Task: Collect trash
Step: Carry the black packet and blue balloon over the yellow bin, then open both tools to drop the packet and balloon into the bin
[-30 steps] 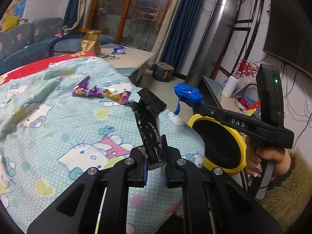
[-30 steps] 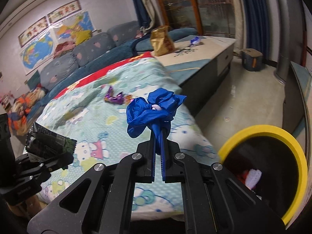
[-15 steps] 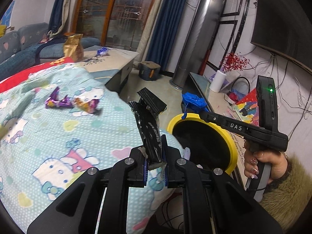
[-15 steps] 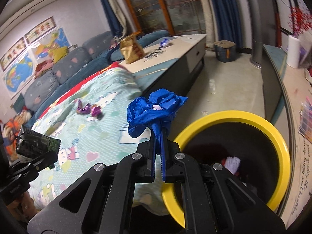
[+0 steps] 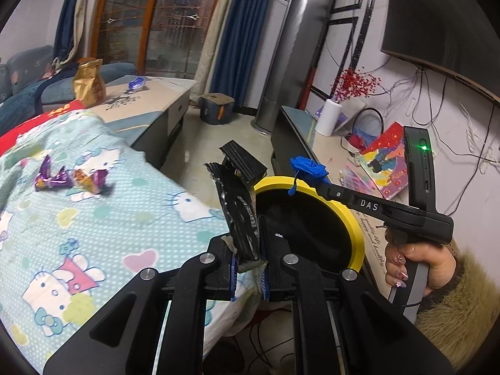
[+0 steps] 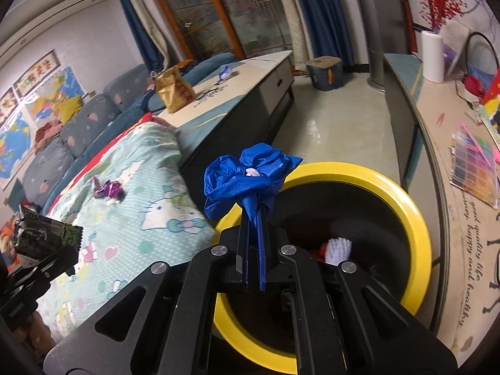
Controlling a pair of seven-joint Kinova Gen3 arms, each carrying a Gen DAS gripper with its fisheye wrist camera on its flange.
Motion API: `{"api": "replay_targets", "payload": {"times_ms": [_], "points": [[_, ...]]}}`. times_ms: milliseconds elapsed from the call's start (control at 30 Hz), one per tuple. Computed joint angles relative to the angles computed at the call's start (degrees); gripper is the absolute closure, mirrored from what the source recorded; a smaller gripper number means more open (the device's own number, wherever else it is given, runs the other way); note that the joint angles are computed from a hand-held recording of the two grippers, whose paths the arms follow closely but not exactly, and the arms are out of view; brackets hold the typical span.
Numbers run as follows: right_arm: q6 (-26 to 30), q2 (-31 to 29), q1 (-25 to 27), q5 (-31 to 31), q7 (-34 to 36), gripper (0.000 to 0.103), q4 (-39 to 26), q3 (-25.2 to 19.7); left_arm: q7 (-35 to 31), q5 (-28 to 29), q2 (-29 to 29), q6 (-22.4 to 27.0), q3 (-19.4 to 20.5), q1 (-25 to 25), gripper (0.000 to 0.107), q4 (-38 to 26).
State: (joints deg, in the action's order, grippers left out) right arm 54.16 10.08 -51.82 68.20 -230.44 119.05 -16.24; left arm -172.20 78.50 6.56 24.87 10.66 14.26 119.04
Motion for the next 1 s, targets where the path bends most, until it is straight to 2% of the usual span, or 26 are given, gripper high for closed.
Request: {"api": "replay_targets", "payload": {"times_ms": [567, 1000], "points": [[-2.1, -2.16, 1.64, -3.2, -1.17, 0.101, 4.61, -0.54, 3.02, -3.87, 4.25, -2.19, 4.24, 3.38, 0.097, -3.3], [-4.44, -4.42, 3.82, -4.54, -3.11, 0.101, 8.26, -1.2, 10.65, -12.39, 9.46, -4.25, 8.71, 4.25, 0.096, -7.45]]}}
